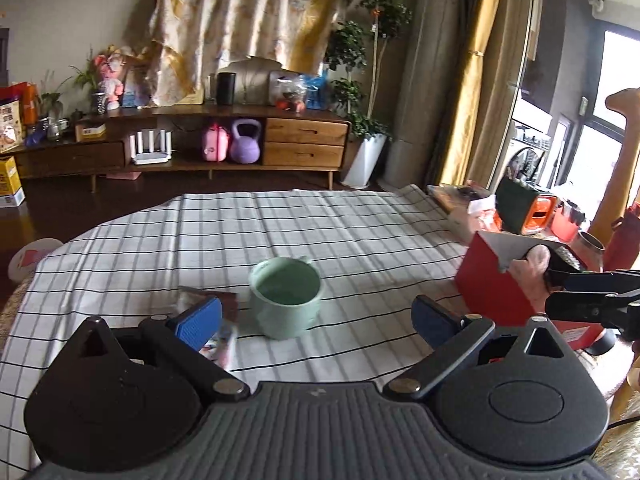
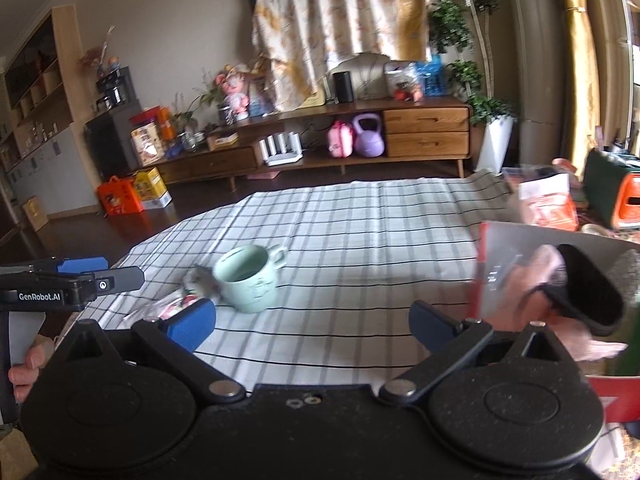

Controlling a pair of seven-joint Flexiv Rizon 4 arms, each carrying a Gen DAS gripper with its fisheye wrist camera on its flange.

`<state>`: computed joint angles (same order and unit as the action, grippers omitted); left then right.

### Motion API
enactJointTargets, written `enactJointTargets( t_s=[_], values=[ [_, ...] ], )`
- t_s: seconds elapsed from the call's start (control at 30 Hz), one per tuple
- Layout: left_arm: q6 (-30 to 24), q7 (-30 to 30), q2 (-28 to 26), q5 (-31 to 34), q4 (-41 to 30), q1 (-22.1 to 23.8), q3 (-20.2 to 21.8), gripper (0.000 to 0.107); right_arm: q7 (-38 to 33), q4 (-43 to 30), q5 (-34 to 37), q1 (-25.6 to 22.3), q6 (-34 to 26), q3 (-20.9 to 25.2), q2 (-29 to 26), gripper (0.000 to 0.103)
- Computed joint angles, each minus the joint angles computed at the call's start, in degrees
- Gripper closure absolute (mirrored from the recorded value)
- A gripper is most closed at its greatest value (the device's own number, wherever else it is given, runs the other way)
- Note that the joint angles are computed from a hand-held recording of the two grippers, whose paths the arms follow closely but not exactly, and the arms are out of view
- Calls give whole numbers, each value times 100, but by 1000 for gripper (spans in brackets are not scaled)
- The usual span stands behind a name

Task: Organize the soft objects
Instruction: 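Move the left tool to the white tissue while the right tool approaches the panda snack bag, then grasp the white tissue with the left tool while the right tool grasps the panda snack bag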

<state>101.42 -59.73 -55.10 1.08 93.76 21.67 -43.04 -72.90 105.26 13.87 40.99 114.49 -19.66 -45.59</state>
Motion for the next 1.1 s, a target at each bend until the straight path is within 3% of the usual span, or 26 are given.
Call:
enactJointTargets(
  t_s=[0.13,0.3,0.47,0.63,0.93,1.1],
  values=[
    [148,-37,-130,46,-14,239,-6,5,141,-349,-73,294,-400,-225,-189,0],
    [247,-129,-219,128,-111,341,227,5,474,-909,-630,273,-823,-107,-453,0],
    [-90,48,-458,221,-271,666,37,5,964,-1595,-1163,273,-1313,-140,-802,0],
    [-442,760,-711,133,-394,877,-148,5,1426,-2450,-1726,-126,-1861,342,-1170,0],
    [-585,1388,-1096,-510,-893,451,254,5,2247,-4544,-2413,-853,-3388,1453,-2174,1],
    [-643,1588,-1306,-716,-1211,307,336,5,3048,-5885,-2622,-1004,-4271,1680,-2894,2]
  ],
)
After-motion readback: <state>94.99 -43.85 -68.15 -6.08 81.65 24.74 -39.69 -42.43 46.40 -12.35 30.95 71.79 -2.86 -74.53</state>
